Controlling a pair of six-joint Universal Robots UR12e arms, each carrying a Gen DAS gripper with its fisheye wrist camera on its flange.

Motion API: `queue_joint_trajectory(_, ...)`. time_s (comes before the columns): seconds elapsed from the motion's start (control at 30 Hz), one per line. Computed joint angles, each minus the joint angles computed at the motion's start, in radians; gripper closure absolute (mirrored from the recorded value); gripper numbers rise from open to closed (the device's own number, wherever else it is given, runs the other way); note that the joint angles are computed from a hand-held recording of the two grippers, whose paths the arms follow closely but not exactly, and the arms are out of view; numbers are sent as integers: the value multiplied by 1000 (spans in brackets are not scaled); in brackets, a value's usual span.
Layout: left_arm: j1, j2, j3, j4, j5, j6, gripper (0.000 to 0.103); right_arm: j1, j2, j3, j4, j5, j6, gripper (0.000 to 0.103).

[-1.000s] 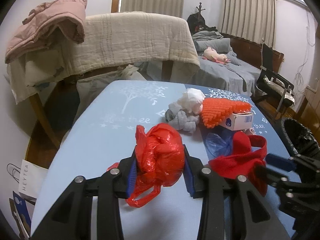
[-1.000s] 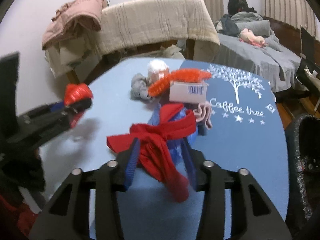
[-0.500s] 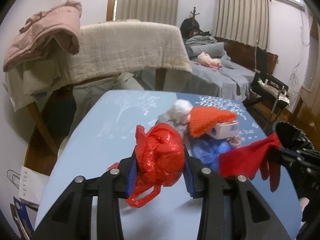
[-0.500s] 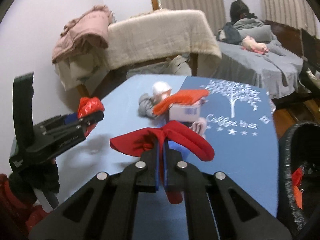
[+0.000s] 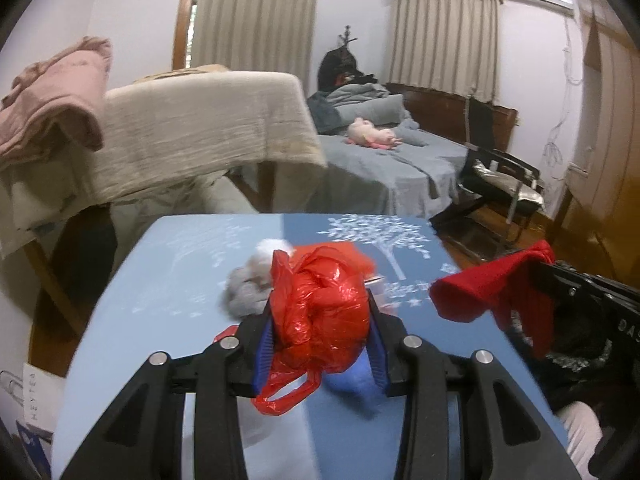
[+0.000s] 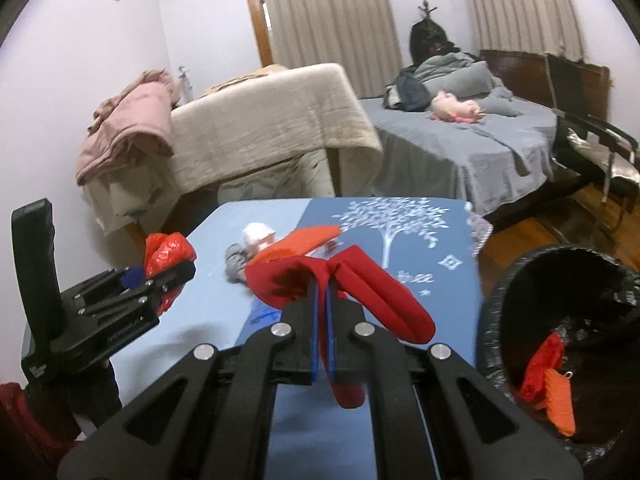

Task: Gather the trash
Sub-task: 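Carry the red bag and red scarf over the bin and open both grippers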

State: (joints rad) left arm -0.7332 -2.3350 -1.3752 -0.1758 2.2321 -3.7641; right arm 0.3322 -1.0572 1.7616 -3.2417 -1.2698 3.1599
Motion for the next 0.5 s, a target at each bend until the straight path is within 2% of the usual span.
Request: queue_joint_trajectory(0.5,-20,-176,319,-13,-126,170,64,-98,-37,68,-66,-103,32,100)
